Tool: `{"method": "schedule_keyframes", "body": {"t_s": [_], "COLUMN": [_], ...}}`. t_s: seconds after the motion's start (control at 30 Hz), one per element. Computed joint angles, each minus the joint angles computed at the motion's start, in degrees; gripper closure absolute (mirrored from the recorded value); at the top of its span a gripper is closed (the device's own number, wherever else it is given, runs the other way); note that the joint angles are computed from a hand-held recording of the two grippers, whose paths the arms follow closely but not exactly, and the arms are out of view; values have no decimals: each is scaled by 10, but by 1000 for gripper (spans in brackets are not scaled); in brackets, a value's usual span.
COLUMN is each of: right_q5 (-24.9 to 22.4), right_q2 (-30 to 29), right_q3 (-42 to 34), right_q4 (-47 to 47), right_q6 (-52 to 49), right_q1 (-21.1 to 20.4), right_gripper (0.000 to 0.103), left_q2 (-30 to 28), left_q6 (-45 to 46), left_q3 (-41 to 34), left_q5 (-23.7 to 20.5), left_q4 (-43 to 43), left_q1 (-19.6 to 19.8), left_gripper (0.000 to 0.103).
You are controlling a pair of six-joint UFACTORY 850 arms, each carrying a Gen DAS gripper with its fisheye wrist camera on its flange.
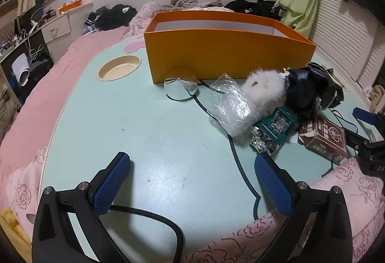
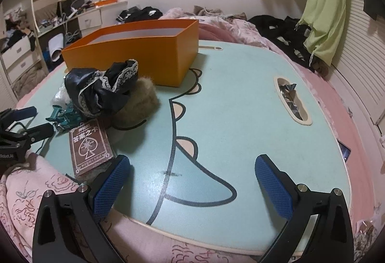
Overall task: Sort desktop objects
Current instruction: 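Grasp the metal ring with the left gripper while the right grasps the black lace cloth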
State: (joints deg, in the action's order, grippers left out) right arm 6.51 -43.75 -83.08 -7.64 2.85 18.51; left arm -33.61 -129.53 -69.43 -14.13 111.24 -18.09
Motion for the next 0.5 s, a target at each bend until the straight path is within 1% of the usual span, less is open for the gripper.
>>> {"method": "schedule_keyframes", "body": {"t_s": [0.13, 0.27, 0.4, 0.47, 0.5], "right_q5": [0, -1, 2, 9, 15], "right_q2": [-3, -5, -7, -5, -4], "right_q3": [-4, -7, -10, -7, -3], "right_q4": [-14, -46, -109, -127, -151], "right_q6": [14, 44, 104, 122, 147], "right_q1": [-1, -1, -4, -5, -6], "right_gripper": [0, 0, 0, 0, 0], "left_q2": [-3, -5, -7, -8, -8], "left_q6": [-7, 8, 20, 26, 26], "left_q3": [-2, -6, -10, -12, -12], "left_q5": [-4, -3, -2, -1, 0], "left_q4": [3, -12, -23, -30, -31], "left_q1": [3, 5, 7, 9, 9], "left_gripper": [0, 0, 0, 0, 0]}}
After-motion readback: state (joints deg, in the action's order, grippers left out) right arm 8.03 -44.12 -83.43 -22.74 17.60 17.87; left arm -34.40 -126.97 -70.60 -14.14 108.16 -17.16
